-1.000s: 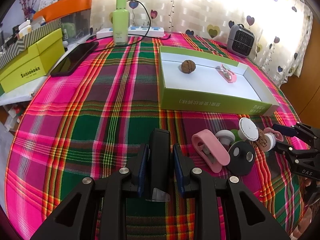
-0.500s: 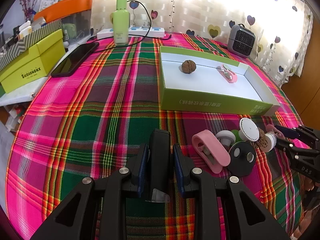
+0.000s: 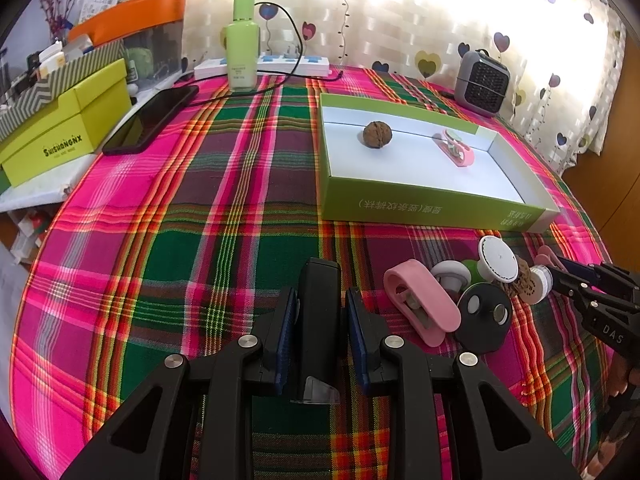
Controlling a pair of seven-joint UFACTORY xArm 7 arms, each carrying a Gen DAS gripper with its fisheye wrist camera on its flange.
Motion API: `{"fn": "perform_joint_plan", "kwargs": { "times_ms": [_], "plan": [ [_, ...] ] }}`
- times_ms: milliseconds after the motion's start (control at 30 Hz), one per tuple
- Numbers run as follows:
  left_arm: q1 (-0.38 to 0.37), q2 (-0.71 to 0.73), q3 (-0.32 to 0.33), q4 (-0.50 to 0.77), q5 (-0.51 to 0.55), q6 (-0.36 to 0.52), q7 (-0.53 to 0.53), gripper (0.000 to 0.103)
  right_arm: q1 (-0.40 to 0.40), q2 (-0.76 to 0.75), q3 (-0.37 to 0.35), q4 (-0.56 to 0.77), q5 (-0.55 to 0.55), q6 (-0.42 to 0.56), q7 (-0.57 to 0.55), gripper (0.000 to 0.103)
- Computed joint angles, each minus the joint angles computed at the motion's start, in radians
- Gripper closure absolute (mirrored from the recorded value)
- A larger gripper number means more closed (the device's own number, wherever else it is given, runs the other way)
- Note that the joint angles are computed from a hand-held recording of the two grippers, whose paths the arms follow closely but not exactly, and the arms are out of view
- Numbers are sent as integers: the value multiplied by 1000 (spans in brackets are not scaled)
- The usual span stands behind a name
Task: Organize objects
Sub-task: 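Lift the black case and pink clip and carry them toward the box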
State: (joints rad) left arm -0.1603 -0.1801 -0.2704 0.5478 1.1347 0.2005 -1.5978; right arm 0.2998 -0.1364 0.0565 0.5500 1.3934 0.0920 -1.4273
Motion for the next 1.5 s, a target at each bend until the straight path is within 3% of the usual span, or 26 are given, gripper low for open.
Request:
{"fn": "perform_joint_plan", "kwargs": {
  "times_ms": [600, 967, 1500],
  "plan": [
    [-19, 3, 2, 13, -14, 48, 15, 81, 19, -8, 17, -12, 54, -57, 17, 78],
    [-27, -2, 5, 8, -20, 56, 19, 81, 23, -24, 16, -23, 71, -44, 23, 78],
    [-16, -71, -34, -8, -41, 55, 39, 81, 42, -69, 17, -44, 73, -53, 40, 78]
  ]
}}
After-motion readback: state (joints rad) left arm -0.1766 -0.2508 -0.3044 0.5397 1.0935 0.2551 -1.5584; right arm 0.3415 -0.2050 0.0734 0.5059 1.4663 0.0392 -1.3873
